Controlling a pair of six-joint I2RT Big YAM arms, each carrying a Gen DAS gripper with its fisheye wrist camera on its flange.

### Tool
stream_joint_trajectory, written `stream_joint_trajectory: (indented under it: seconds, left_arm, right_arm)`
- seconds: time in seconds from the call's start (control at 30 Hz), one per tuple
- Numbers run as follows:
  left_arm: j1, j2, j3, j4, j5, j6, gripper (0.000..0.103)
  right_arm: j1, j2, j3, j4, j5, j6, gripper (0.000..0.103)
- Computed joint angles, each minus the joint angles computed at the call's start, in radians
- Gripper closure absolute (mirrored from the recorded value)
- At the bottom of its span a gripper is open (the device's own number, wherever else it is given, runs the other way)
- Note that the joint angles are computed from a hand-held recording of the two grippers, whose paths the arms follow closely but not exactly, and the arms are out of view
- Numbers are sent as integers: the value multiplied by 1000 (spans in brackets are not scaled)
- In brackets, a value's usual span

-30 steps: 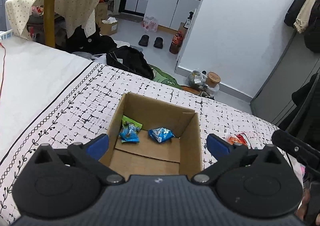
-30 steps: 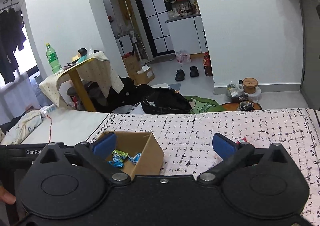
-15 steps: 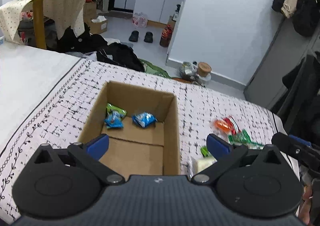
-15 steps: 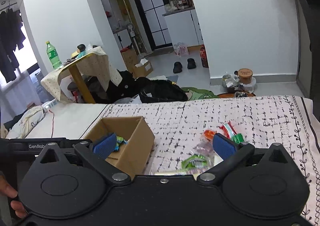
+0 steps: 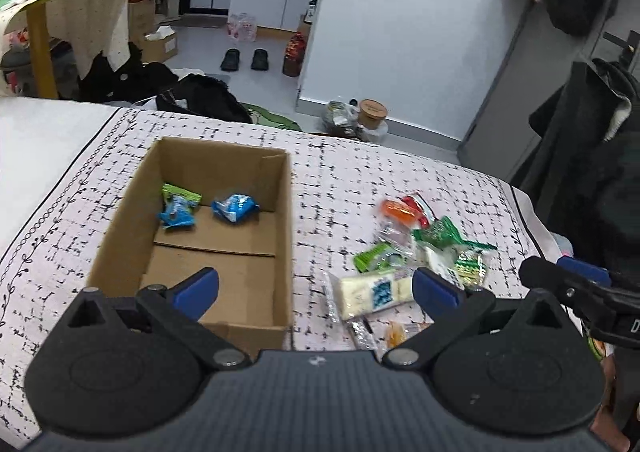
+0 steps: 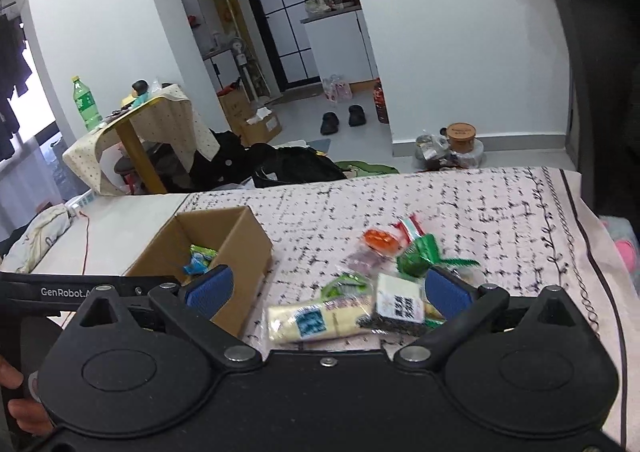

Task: Organize snacks
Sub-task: 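Move both tools back over the snack pile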

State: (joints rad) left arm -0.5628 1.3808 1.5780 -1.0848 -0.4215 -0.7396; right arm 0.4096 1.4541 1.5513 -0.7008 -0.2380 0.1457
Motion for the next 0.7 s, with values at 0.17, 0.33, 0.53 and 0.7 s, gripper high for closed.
stream_joint_trajectory:
  seconds: [0.17, 0.33, 0.53, 0.7]
  left_arm:
    - [-18, 18, 5, 20, 38, 12, 2]
    - [-33, 34, 3, 58, 63, 39, 4]
    - [-36, 60, 2, 90, 117, 48, 16]
    - [-37, 85, -4, 107, 131, 56, 25]
  right_arm:
    - [-17, -12, -25, -8, -12, -3, 0]
    - [-37, -23, -49, -13, -26, 13, 0]
    - [-53, -22, -68, -27, -31, 37, 5]
    - [-61, -11, -76, -47, -48, 56, 13]
